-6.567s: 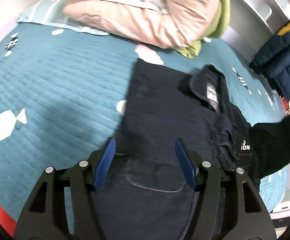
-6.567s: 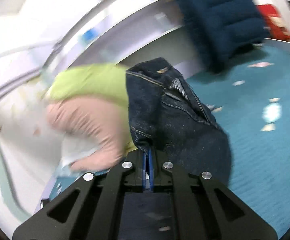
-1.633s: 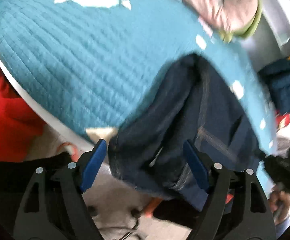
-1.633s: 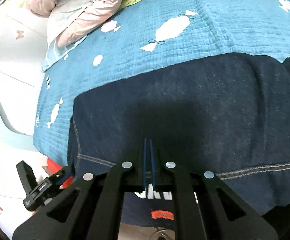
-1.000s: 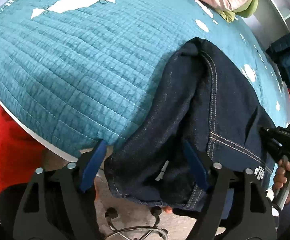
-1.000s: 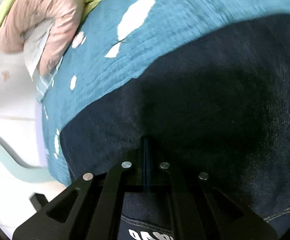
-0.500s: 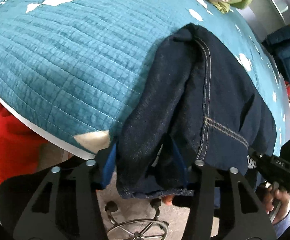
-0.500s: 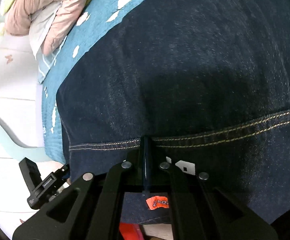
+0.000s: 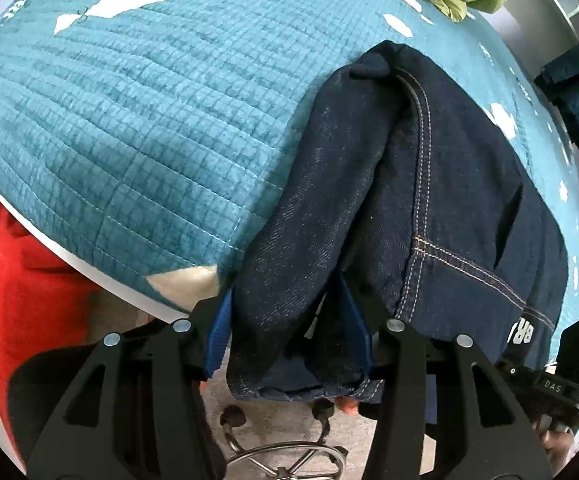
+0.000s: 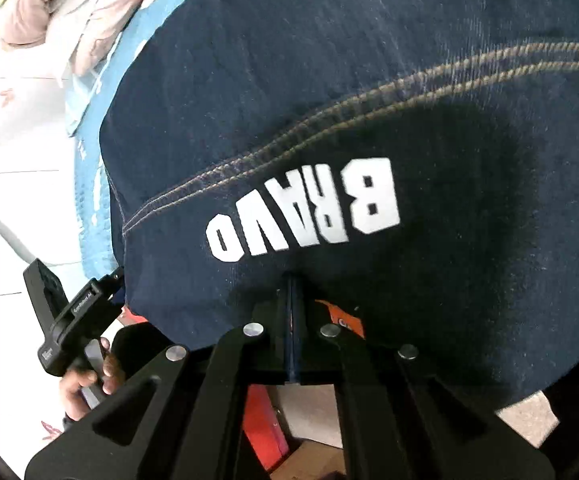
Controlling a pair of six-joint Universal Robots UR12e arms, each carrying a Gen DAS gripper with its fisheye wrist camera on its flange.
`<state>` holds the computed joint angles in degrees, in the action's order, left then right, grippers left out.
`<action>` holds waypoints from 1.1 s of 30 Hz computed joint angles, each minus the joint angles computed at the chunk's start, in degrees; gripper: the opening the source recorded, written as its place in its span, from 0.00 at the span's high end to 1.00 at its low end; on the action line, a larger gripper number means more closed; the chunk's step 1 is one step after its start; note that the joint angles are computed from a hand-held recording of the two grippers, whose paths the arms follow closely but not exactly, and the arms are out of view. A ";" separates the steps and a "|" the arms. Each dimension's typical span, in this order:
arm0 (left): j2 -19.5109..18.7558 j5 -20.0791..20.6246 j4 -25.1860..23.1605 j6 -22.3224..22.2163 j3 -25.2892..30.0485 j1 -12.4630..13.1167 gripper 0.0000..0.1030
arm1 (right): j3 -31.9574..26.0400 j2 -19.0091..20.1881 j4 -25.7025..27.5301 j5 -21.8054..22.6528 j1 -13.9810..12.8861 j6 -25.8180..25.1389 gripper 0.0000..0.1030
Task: Fold large clothes
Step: 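Hold the folded denim jacket edge with both grippers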
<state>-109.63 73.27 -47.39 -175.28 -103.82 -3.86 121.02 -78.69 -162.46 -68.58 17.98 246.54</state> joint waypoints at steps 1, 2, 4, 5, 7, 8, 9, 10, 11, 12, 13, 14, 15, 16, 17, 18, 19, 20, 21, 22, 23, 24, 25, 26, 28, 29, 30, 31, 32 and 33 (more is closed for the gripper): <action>-0.09 0.52 0.17 -0.14 0.10 -0.26 0.53 | 0.36 0.05 -0.97 0.55 -0.22 0.56 1.00; -0.13 0.92 0.24 -0.39 0.17 -0.46 0.53 | 0.54 0.09 -1.34 1.43 -0.55 1.06 1.00; -0.37 1.54 0.03 -0.81 0.57 -0.78 0.52 | -0.09 0.11 0.57 1.83 -0.72 -1.62 1.00; -0.53 1.97 -0.17 -1.27 0.85 -1.00 0.52 | -0.33 0.16 1.16 1.85 -0.73 -2.58 1.00; -0.78 2.50 -0.39 -1.84 1.23 -1.29 0.51 | -0.32 0.32 0.99 2.36 -0.92 -2.86 1.00; -0.96 2.75 -0.51 -1.98 1.47 -1.41 0.51 | -0.23 0.41 0.57 2.50 -0.94 -2.67 1.00; -1.08 2.96 -0.62 -2.24 1.65 -1.52 0.51 | -0.12 0.49 0.06 2.55 -0.93 -2.74 1.00; -1.21 3.20 -0.72 -2.56 1.84 -1.68 0.51 | -0.09 0.57 -0.38 2.49 -0.84 -2.91 1.00; -1.38 3.51 -0.88 -2.87 2.10 -1.90 0.50 | 0.28 0.53 -0.92 2.43 -0.74 -3.04 1.00; -1.47 3.84 -1.19 -3.21 2.43 -2.15 0.50 | 0.48 0.47 -1.23 2.52 -0.73 -3.26 1.00; -1.62 4.27 -1.42 -3.35 2.71 -2.36 0.49 | 0.63 0.43 -1.45 2.73 -0.84 -3.29 1.00; -1.64 4.62 -1.49 -3.40 2.77 -2.57 0.49 | 0.72 0.49 -1.77 3.03 -0.93 -3.16 1.00; -1.70 5.03 -1.74 -3.22 2.95 -2.69 0.49 | 0.89 0.45 -1.97 3.30 -1.02 -3.23 1.00; -1.81 5.29 -1.87 -3.20 3.14 -2.83 0.48 | 0.98 0.45 -2.09 3.55 -1.11 -3.29 1.00; -1.90 5.37 -1.95 -3.26 3.27 -2.89 0.48 | 1.05 0.48 -2.26 3.84 -1.21 -3.37 1.00; -1.92 5.38 -2.07 -3.41 3.43 -2.95 0.48 | 1.16 0.49 -2.49 4.07 -1.29 -3.45 1.00; -1.91 5.41 -2.04 -3.49 3.42 -2.98 0.48 | 1.30 0.49 -2.76 4.23 -1.34 -3.42 1.00; -1.97 5.53 -1.96 -3.67 3.50 -3.09 0.48 | 1.35 0.46 -2.82 4.29 -1.37 -3.45 1.00; -2.02 5.70 -1.93 -3.74 3.59 -3.21 0.48 | 1.33 0.49 -2.85 4.32 -1.38 -3.47 1.00; -2.09 5.85 -1.93 -3.75 3.70 -3.30 0.48 | 1.16 0.61 -2.79 4.33 -1.42 -3.49 1.00; -2.18 6.00 -2.06 -3.87 3.88 -3.42 0.48 | 1.17 0.60 -2.81 4.33 -1.42 -3.52 1.00; -2.12 6.06 -2.11 -3.91 3.81 -3.45 0.48 | 1.27 0.57 -2.94 4.39 -1.46 -3.59 1.00; -2.09 6.16 -2.28 -3.87 3.84 -3.48 0.48 | 1.47 0.49 -3.02 4.51 -1.59 -3.74 1.00; -2.10 6.20 -2.41 -3.57 3.86 -3.40 0.48 | 1.47 0.50 -3.01 4.57 -1.61 -3.76 1.00; -2.19 6.03 -2.85 -3.16 4.03 -3.23 0.48 | 1.43 0.48 -2.85 4.61 -1.62 -3.81 1.00; -2.26 6.07 -2.98 -3.04 4.16 -3.20 0.48 | 1.37 0.45 -2.59 4.53 -1.61 -4.00 1.00; -2.29 6.10 -3.03 -2.95 4.22 -3.16 0.48 | 1.36 0.39 -2.44 4.47 -1.59 -4.08 1.00; -2.31 6.14 -3.05 -2.88 4.27 -3.19 0.48 | 1.38 0.36 -2.42 4.42 -1.58 -4.07 1.00; -2.32 6.17 -3.04 -2.77 4.29 -3.19 0.48 | 1.45 0.32 -2.49 4.36 -1.54 -4.05 1.00; -2.32 6.11 -3.05 -2.71 4.29 -3.10 0.48 | 1.43 0.34 -2.50 4.28 -1.48 -4.04 1.00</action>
<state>-111.95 79.38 -50.44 -177.98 -99.53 -6.96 122.45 -78.35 -164.96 -64.30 16.50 242.50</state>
